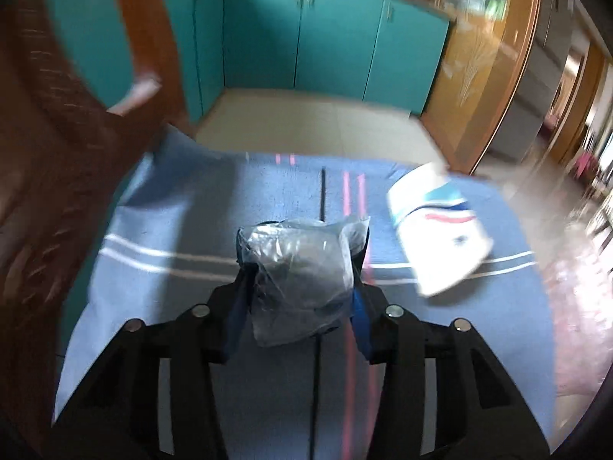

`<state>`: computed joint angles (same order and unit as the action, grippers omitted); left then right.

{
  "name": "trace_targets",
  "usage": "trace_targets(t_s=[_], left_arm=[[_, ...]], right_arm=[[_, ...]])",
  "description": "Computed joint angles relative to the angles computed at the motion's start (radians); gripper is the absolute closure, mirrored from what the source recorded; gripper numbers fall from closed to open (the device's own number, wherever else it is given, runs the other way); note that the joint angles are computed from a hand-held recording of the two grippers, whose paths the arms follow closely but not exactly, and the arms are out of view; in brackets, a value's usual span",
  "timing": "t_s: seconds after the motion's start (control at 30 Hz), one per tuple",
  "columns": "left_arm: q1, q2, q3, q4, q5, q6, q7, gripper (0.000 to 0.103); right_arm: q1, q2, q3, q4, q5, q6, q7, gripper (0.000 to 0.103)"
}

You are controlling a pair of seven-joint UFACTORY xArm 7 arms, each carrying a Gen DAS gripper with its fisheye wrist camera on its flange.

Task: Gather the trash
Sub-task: 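Move the left gripper toward the dark grey bag on the seat, then grasp the dark grey bag with the left gripper while the right grasps the white paper cup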

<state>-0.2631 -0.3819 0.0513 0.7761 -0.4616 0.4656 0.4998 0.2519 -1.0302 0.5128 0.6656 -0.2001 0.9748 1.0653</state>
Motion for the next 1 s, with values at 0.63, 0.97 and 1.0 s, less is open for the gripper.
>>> trace_targets(t_s=[0.63, 0.97, 1.0], left_arm=[[-0.097, -0.687, 0.189, -0.287, 0.011, 0.027, 0.014, 0.055], [-0.066, -0.653, 0.187, -0.255, 0.043, 0.066, 0.003, 0.055], [-0.065, -0.647, 0.187, -0.251, 0.041, 0.069, -0.001, 0.055]], right_arm=[[-0.109, 0.676, -0.171, 0.343, -0.117, -0.197, -0.230, 0.005], [-0.013, 0.900, -0.278, 0.470, -0.178, -0.063, -0.279, 0.030], [0.000, 0.862, -0.285, 0.439, -0.167, -0.078, -0.270, 0.032]])
